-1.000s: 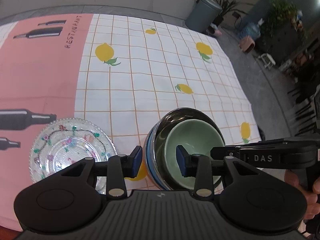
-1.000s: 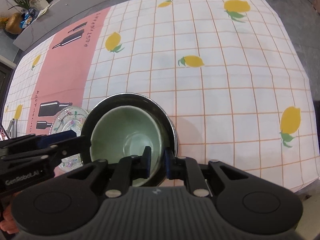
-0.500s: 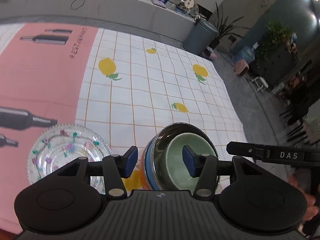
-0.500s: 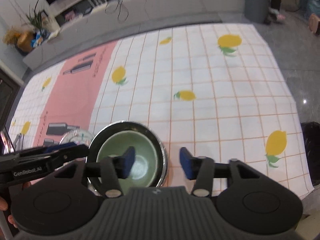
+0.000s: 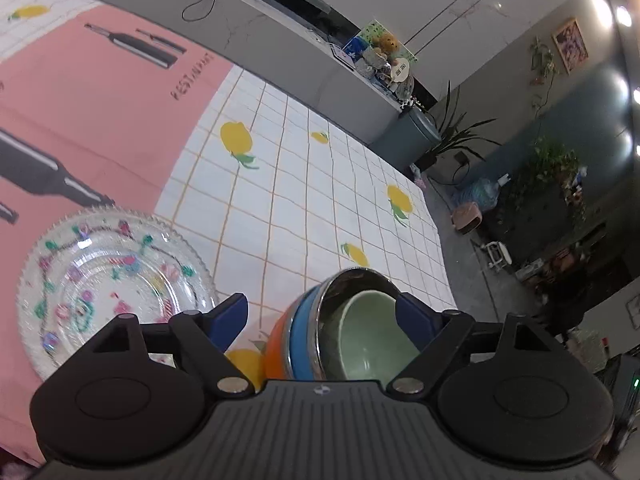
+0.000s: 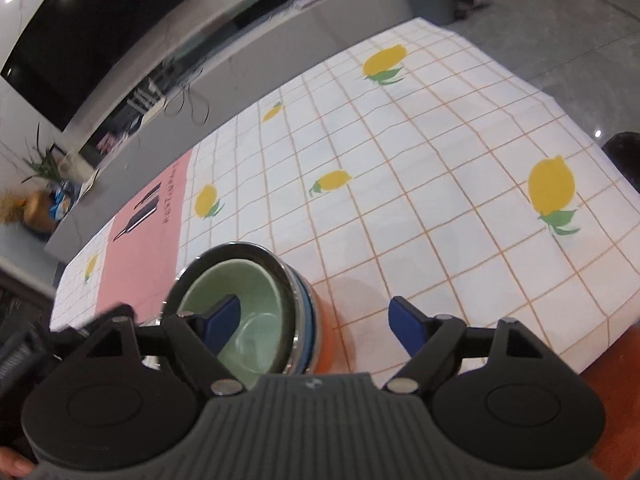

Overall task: Organize plates and bowls
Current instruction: 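Grasp the rim of the stacked bowls with both grippers, then lift the bowl stack with both grippers and tilt it sideways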

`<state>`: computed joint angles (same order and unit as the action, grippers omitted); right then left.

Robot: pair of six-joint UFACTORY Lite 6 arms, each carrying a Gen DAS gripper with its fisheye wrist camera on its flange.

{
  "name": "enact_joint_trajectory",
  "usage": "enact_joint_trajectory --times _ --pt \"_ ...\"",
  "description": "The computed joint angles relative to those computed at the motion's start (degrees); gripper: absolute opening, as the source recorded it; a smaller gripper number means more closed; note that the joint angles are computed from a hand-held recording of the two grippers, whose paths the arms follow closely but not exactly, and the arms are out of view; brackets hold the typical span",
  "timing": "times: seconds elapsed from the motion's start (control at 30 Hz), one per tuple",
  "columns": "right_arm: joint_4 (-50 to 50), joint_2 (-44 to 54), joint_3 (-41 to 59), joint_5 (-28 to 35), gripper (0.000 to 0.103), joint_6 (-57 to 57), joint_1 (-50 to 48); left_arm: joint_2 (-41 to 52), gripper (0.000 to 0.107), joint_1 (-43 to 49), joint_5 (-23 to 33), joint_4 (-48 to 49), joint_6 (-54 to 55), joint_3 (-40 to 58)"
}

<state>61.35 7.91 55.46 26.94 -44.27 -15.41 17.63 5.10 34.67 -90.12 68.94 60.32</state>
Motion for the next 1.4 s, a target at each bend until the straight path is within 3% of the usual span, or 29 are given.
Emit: enact_joint_trajectory --times 0.1,0.23,0.63,0.87,0.97,1.13,1.33,1.4 --pt "8.43 -2.44 -4.74 -5.70 0.080 -8.64 2.23 0.90 0.103 -1.09 0.53 -0.90 2.84 -0.09" --pt "20.53 -1.82 -6.37 -4.97 0.081 -20.84 2.18 1.29 0.103 -3.23 -1.13 -3.73 5.64 -0.53" --pt "16.45 8.68 0.13 2.61 0.081 -11.52 0.34 8.54 0.103 -4.18 -2.00 0.33 -4.36 4.84" --pt "18.10 13.09 2.21 6.96 0.079 -11.32 -1.91 13.72 0.103 -3.04 3.15 -2.66 -3.40 6.36" --pt "17.81 15.09 3.38 8.51 0.074 -10.85 -2.62 15.12 0.095 -3.30 2.70 -2.92 -3.50 6.96" --pt "16.79 19.01 5.61 12.22 0.069 -9.75 -3.82 14.83 0.090 -3.08 3.28 -1.45 -4.44 6.99" --pt "16.74 21.91 7.27 15.94 0.068 -8.99 -4.74 13.67 0.078 -5.89 -1.06 5.78 -9.81 8.07" --pt "15.86 22.47 8.03 16.60 0.067 -8.60 -5.51 13.46 0.069 -6.54 -2.11 5.06 -8.71 7.85"
